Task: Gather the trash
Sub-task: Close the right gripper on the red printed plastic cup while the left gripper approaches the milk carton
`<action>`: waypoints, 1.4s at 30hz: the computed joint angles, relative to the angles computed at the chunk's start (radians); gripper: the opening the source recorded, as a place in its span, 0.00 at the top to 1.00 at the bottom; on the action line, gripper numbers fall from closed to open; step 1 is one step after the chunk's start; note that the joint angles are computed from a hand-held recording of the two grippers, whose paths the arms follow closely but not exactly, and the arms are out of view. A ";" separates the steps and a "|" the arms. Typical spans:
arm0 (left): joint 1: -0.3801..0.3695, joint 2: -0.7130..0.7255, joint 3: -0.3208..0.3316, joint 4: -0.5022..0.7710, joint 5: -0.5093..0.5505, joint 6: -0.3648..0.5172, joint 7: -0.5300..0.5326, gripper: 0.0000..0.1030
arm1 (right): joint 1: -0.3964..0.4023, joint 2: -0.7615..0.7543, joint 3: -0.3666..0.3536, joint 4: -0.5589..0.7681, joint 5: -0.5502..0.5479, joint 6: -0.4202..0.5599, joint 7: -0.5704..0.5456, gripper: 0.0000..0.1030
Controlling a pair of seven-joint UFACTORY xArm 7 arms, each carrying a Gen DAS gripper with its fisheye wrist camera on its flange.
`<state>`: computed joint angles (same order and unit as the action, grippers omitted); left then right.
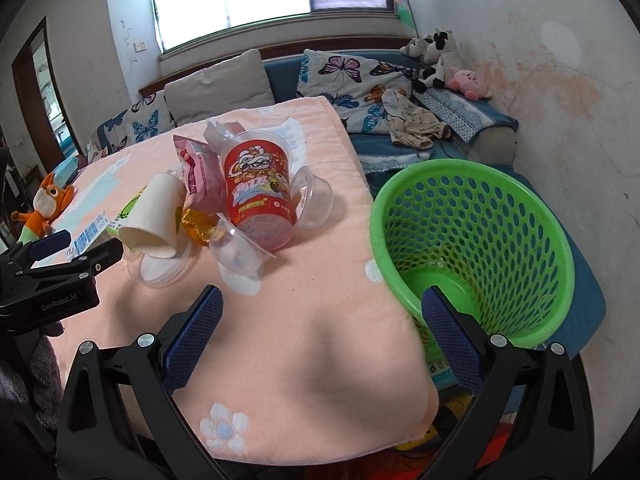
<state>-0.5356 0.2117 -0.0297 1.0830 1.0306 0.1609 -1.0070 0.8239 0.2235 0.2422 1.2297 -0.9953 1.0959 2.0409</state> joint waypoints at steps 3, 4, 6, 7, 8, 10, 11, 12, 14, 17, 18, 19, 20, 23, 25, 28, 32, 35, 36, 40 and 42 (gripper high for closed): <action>0.000 -0.001 0.004 -0.002 0.007 -0.001 -0.009 0.06 | -0.001 0.004 -0.001 0.005 -0.002 -0.006 -0.005 0.04; 0.002 -0.003 0.004 -0.004 0.007 -0.002 -0.008 0.06 | 0.000 0.007 -0.002 0.009 -0.003 -0.006 -0.006 0.04; 0.003 -0.006 0.006 -0.006 0.017 -0.001 -0.015 0.06 | 0.002 0.012 -0.004 0.016 -0.008 -0.006 -0.008 0.04; 0.006 -0.007 0.005 -0.006 0.016 -0.002 -0.015 0.06 | 0.002 0.014 -0.005 0.019 -0.009 -0.007 -0.010 0.04; 0.009 -0.010 0.004 -0.008 0.015 -0.004 -0.014 0.06 | 0.004 0.016 -0.006 0.022 -0.010 -0.005 -0.013 0.04; 0.016 -0.018 0.002 -0.015 0.014 -0.005 -0.013 0.06 | 0.006 0.018 -0.008 0.029 -0.013 -0.003 -0.020 0.04; 0.020 -0.021 0.000 -0.017 0.010 -0.005 -0.009 0.06 | 0.007 0.018 -0.008 0.031 -0.014 -0.003 -0.022 0.04; 0.026 -0.026 -0.003 -0.021 0.002 -0.004 -0.002 0.06 | 0.007 0.018 -0.009 0.034 -0.015 -0.003 -0.027 0.04; 0.036 -0.034 -0.009 -0.029 -0.015 -0.009 0.014 0.06 | 0.008 0.018 -0.010 0.039 -0.016 -0.001 -0.036 0.06; 0.047 -0.046 -0.010 -0.036 -0.016 -0.007 0.016 0.06 | 0.008 0.017 -0.011 0.045 -0.019 0.001 -0.053 0.06; 0.053 -0.051 -0.013 -0.040 -0.024 -0.007 0.025 0.06 | 0.007 0.017 -0.012 0.046 -0.021 -0.003 -0.057 0.06; 0.058 -0.054 -0.016 -0.042 -0.031 -0.006 0.032 0.06 | 0.004 0.015 -0.013 0.047 -0.025 -0.010 -0.063 0.06; 0.063 -0.056 -0.019 -0.043 -0.040 -0.007 0.041 0.06 | 0.002 0.014 -0.014 0.046 -0.026 -0.015 -0.068 0.06; 0.074 -0.062 -0.023 -0.042 -0.057 -0.005 0.065 0.06 | -0.009 0.013 -0.018 0.051 -0.030 -0.039 -0.099 0.07; 0.082 -0.065 -0.026 -0.042 -0.073 -0.007 0.085 0.06 | -0.020 0.011 -0.023 0.051 -0.030 -0.061 -0.120 0.08; 0.102 -0.067 -0.036 -0.041 -0.140 -0.015 0.147 0.06 | -0.045 0.003 -0.031 0.041 -0.032 -0.119 -0.147 0.09; 0.112 -0.057 -0.031 -0.025 -0.211 -0.005 0.206 0.06 | -0.076 0.011 -0.044 0.054 -0.021 -0.173 -0.206 0.12; 0.109 -0.047 -0.020 -0.009 -0.238 0.004 0.228 0.07 | -0.101 0.015 -0.060 0.059 -0.019 -0.227 -0.244 0.13; 0.106 -0.044 -0.010 -0.003 -0.230 0.007 0.221 0.07 | -0.111 0.020 -0.065 0.065 -0.012 -0.243 -0.261 0.13; 0.115 -0.035 0.004 0.015 -0.246 0.016 0.229 0.07 | -0.142 0.032 -0.085 0.080 0.008 -0.312 -0.315 0.16; 0.123 -0.026 0.008 0.027 -0.265 0.021 0.242 0.07 | -0.156 0.045 -0.095 0.096 0.026 -0.346 -0.347 0.18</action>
<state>-0.4122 0.1854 -0.0216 1.1095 0.7651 0.1822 -0.7653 0.6681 0.2689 0.1477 1.3254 -0.9694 0.7497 1.6939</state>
